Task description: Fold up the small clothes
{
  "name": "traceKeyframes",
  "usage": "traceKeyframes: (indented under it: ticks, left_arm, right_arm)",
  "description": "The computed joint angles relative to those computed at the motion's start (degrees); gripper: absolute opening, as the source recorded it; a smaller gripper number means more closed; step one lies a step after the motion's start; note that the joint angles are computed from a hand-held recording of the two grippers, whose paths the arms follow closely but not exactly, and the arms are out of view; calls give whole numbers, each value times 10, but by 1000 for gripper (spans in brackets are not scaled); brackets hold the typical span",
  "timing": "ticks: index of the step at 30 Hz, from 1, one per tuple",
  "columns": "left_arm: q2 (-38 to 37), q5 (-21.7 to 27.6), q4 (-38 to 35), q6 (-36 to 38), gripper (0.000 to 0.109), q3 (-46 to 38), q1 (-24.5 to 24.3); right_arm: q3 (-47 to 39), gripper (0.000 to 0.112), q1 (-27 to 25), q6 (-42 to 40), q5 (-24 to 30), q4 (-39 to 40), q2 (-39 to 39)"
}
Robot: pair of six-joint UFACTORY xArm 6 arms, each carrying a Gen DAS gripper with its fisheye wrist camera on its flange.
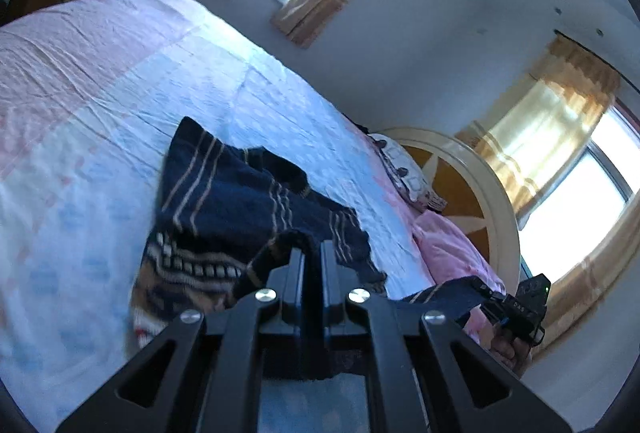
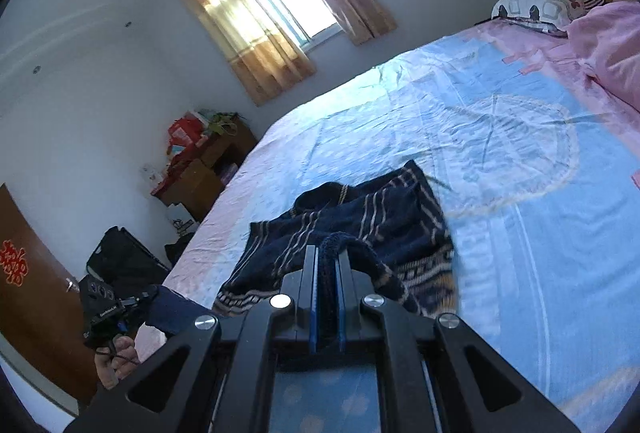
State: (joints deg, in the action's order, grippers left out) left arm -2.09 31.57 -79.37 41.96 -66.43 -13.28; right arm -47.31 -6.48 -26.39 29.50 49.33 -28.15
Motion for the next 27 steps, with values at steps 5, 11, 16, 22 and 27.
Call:
traceKeyframes:
  ticks: [5, 11, 16, 22, 27]
  left_arm:
    - [100, 13, 27, -60, 7, -107, 20]
    - [206, 29, 81, -133, 7, -222, 32]
    - [291, 51, 115, -196, 7, -308, 44]
    - [375, 72, 162, -270, 7, -400, 53]
    - [407, 83, 230, -336, 11, -442, 55]
  right_arm:
    - [-108, 6, -4, 32, 9, -28, 129]
    - [-244, 6, -4, 88, 26, -91, 276]
    - [-376, 6, -2, 156, 61, -160, 398]
    - [-540, 6, -6, 229, 127, -217, 540]
    - [-668, 11, -13, 283, 164, -256, 650]
